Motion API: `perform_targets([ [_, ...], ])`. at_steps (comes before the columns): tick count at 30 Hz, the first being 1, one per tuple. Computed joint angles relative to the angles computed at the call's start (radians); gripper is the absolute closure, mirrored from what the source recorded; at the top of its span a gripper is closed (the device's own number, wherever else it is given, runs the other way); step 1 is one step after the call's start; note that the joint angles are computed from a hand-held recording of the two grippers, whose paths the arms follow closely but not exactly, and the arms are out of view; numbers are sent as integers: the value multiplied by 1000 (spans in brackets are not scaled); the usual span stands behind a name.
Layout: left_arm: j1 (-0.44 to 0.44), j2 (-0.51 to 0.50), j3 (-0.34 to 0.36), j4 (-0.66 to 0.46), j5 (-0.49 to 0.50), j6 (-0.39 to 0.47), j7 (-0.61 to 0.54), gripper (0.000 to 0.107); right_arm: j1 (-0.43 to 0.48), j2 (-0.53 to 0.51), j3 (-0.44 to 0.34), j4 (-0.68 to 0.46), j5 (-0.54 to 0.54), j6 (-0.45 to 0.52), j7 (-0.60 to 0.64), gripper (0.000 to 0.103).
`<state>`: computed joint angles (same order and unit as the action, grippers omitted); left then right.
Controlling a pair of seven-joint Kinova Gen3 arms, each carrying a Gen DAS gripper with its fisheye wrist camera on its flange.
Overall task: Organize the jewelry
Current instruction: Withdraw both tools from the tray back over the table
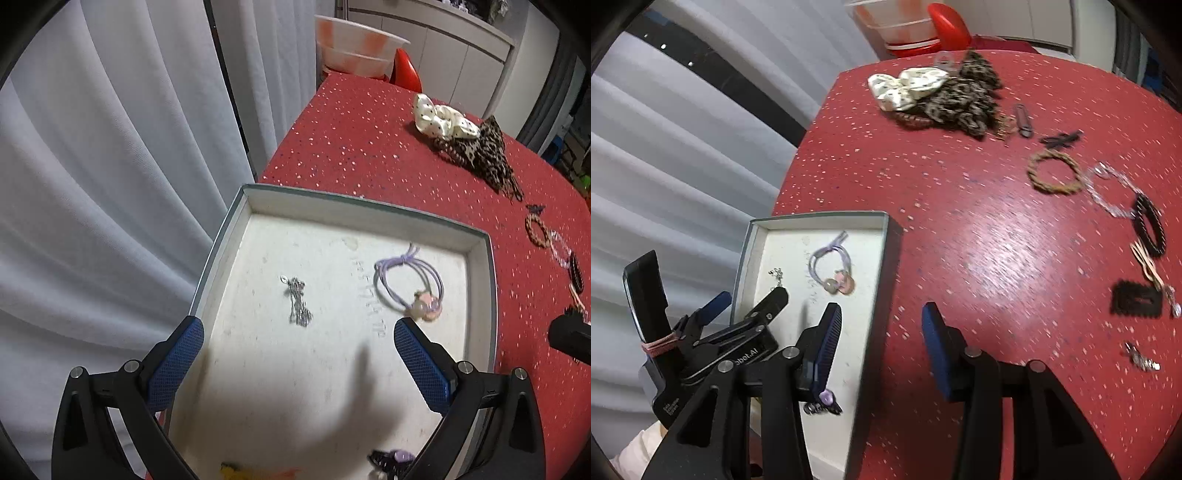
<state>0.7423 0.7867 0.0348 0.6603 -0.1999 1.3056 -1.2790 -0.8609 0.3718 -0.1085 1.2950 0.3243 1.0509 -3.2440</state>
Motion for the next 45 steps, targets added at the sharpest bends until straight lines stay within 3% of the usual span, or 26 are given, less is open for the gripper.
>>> perform_targets([
  [2,1,-6,1,5,-1,7,-8,4,-11,-15,1,25,4,-5,-30,45],
  [12,13,1,12,-41,7,89,-42,4,-49,-89,-36,143,35,13,-199,43],
  [15,17,-2,15,-51,16,108,-57,4,-70,-115,-54,181,56,23,-276,28],
  [30,20,-129,87,125,94,79,-134,4,-172,-178,-158,262,63,163,-634,17],
  [37,50,-118,114,66,137,76,-176,4,-205,-184,-188,256,72,253,-730,15],
  [45,113,-37,94,-101,155,160,-157,4,-176,-221,-207,301,17,287,-724,15],
])
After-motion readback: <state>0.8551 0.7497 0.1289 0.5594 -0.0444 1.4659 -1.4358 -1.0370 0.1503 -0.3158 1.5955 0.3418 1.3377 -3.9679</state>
